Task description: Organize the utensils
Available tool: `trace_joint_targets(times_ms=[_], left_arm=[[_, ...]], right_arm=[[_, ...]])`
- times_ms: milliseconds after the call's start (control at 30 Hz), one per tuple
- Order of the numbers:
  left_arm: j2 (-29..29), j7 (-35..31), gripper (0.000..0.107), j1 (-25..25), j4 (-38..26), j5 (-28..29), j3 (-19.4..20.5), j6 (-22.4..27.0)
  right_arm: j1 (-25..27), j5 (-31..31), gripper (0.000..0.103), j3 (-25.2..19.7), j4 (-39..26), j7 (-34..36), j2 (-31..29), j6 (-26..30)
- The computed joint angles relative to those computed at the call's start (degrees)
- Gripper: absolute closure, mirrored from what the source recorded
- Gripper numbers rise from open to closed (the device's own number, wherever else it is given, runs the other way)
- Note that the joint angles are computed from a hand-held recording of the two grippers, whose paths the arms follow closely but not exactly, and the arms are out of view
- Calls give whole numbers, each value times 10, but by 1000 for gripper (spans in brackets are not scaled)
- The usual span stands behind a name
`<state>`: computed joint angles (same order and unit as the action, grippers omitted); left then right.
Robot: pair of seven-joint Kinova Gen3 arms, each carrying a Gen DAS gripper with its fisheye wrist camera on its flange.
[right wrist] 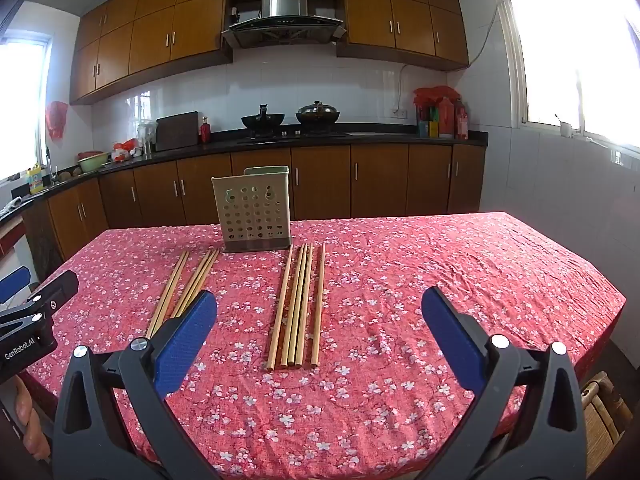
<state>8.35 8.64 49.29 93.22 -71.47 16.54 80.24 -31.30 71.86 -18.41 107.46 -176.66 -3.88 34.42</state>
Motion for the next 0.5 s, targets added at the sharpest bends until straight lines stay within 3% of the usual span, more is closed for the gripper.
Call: trace_joint_targets(times_ms=[500], left_arm=[[1,-3,8,0,-1,0,0,2]], right_arm=[[1,-1,2,0,0,0,-1,-1]])
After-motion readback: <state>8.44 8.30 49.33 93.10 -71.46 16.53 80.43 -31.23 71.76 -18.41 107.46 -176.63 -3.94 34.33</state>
